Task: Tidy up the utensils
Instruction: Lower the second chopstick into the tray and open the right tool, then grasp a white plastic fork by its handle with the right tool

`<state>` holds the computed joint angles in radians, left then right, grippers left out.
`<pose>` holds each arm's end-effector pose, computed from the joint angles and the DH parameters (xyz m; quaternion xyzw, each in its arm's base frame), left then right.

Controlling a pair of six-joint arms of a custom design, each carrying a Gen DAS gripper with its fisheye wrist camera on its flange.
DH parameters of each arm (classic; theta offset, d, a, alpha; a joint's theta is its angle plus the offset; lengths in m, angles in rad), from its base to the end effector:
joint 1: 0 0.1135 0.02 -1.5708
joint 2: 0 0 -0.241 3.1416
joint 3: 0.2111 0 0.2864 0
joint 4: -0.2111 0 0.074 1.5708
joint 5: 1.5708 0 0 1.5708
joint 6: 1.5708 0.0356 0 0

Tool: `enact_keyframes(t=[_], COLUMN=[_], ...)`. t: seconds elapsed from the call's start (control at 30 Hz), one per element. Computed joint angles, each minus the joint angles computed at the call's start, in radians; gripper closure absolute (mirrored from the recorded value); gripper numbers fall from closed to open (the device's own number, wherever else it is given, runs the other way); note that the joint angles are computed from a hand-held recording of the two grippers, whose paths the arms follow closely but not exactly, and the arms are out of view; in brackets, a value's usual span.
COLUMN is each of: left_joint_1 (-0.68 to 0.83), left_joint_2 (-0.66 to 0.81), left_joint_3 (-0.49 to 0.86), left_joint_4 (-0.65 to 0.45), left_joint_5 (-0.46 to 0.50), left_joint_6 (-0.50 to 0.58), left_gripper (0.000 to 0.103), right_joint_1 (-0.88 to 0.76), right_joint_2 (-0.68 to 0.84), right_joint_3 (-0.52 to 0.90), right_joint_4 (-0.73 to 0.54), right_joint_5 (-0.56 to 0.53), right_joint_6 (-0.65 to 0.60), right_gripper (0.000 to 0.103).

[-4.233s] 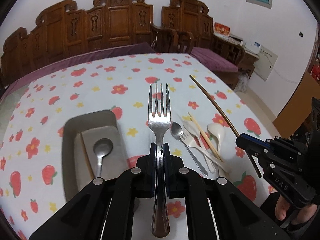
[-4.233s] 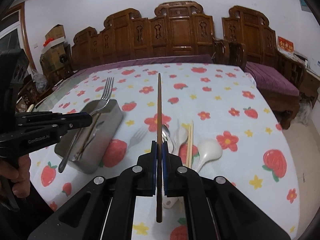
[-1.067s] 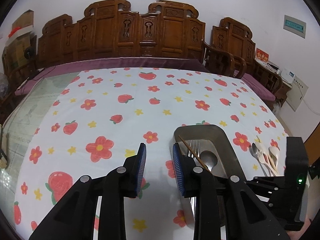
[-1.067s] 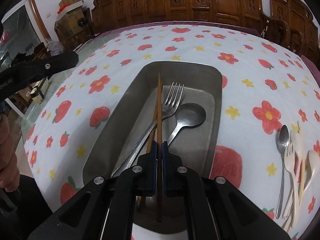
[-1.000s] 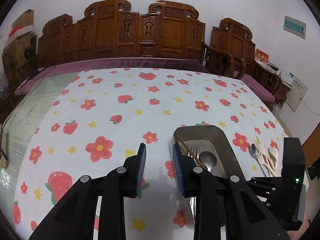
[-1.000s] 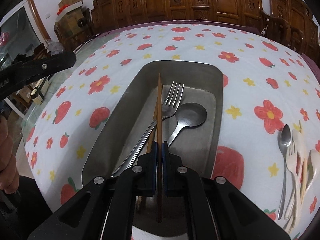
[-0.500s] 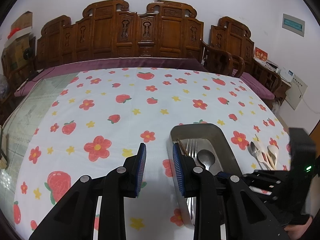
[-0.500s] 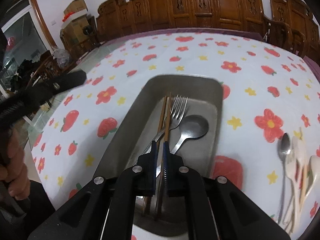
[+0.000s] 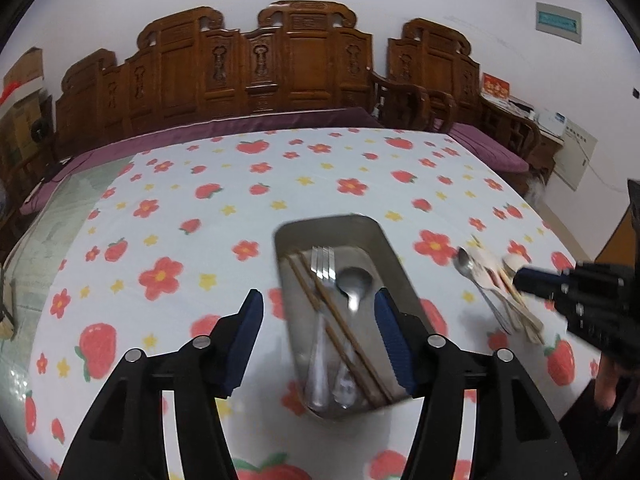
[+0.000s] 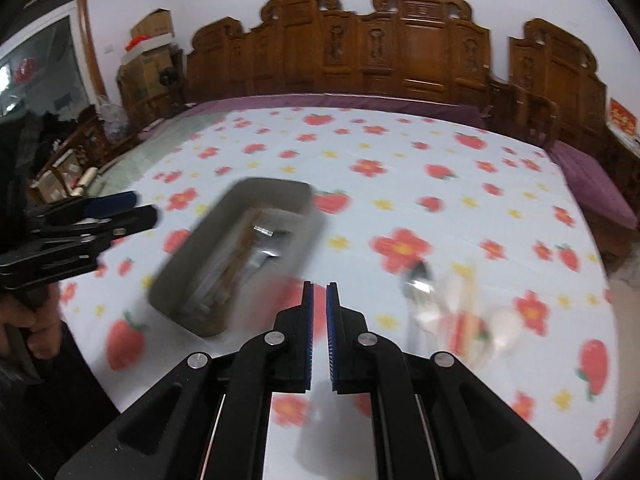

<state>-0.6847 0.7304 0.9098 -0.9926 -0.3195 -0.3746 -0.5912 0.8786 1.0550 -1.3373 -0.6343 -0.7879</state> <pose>0.1460 -0.1048 0.3050 0.0835 0.9154 -0.0569 0.3897 0.1548 -0.0785 0.3131 -0.1545 0.9195 0.1126 0.3434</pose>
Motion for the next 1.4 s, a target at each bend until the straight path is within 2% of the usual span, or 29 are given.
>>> enact_keyframes(t=[0.1, 0.13, 0.23, 0.33, 0.5, 0.93, 1.0, 1.1, 1.4], left_joint_1=[-0.089, -0.123, -0.196, -0.27, -0.359, -0.474, -0.478, -0.481, -0.449], left_joint_2=[0.019, 0.027, 0.049, 0.081, 0.153, 0.265, 0.275, 0.296, 0.432], left_joint_3=[0.009, 0.013, 0.021, 0.029, 0.048, 0.073, 0.074, 0.082, 0.152], left_joint_4=[-0.018, -0.022, -0.03, -0.034, -0.027, -0.003, 0.001, 0.007, 0.073], left_joint_5=[-0.039, -0.055, -0.077, -0.109, -0.13, -0.148, -0.146, -0.145, -0.135], left_joint_6=[-0.052, -0.071, -0.119, -0.157, -0.206, -0.266, -0.266, -0.265, -0.211], left_gripper=[0.034, 0.033, 0.023, 0.022, 0.022, 0.022, 0.022, 0.022, 0.022], right_joint_1=[-0.155, -0.182, -0.257, -0.309, -0.303, -0.166, -0.167, -0.176, -0.307], right_joint_2=[0.099, 0.114, 0.194, 0.305, 0.4, 0.3, 0.299, 0.291, 0.291], right_joint_3=[0.038, 0.038, 0.051, 0.078, 0.076, -0.086, -0.087, -0.088, 0.007], right_joint_4=[-0.051, -0.044, -0.018, -0.03, -0.006, 0.167, 0.168, 0.158, 0.026], right_joint_5=[-0.055, -0.052, -0.04, -0.052, -0.032, 0.166, 0.168, 0.163, 0.036], right_joint_6=[-0.152, -0.176, -0.233, -0.295, -0.305, -0.283, -0.287, -0.305, -0.412], right_gripper=[0.095, 0.094, 0.084, 0.084, 0.084, 0.084, 0.085, 0.091, 0.092])
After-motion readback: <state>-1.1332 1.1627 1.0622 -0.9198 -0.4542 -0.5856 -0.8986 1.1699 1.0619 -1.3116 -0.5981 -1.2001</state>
